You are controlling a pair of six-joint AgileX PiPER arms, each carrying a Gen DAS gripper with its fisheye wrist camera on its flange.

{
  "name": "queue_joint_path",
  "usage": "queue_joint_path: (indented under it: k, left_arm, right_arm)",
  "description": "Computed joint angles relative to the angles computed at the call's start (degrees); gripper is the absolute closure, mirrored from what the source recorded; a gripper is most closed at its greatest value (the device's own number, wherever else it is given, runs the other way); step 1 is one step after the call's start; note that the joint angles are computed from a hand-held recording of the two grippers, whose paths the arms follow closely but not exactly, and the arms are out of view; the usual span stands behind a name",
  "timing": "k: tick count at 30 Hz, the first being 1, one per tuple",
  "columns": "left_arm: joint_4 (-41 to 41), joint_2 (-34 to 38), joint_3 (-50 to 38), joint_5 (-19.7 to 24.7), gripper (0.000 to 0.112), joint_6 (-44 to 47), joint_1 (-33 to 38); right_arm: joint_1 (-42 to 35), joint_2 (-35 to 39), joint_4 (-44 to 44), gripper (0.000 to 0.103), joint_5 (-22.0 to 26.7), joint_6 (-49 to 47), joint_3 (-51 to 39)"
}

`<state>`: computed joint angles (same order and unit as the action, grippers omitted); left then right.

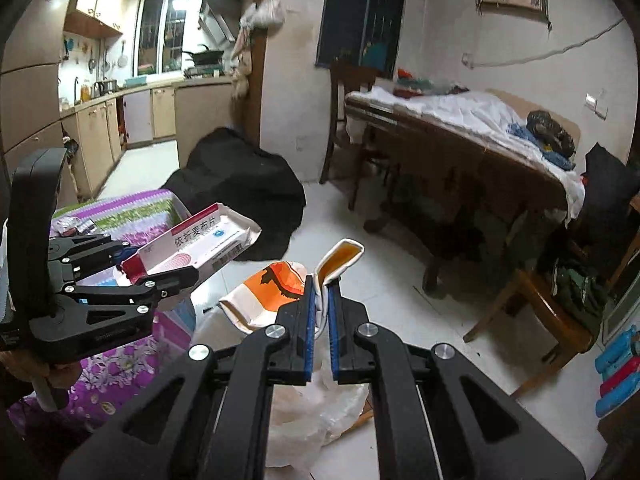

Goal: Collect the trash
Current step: 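Carry the box and cup over the white trash bag with both grippers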

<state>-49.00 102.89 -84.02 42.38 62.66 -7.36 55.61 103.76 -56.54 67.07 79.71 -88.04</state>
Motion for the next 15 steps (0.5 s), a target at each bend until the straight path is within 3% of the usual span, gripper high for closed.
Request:
queue_joint_path:
  k: [6, 10, 15]
  left_arm:
    - [5.37, 6.28, -3.70, -2.44, 0.072, -4.77, -3.43]
    - [7.57, 8.76, -5.82, -0.18, 0.072, -5.49, -3.46]
    - [10.10, 10.84, -7.70, 2.57, 0.071, -5.63, -2.61]
  right_arm:
    - [-3.34, 1.33, 5.00, 0.099, -2.48, -3.28, -0.08]
    - [-7.02, 1.35, 12.44, 0.099, -6.43, -9.03, -1.02]
    - [-10.43, 3.15, 21.44, 0.099, -7.60, -16.45, -4.65]
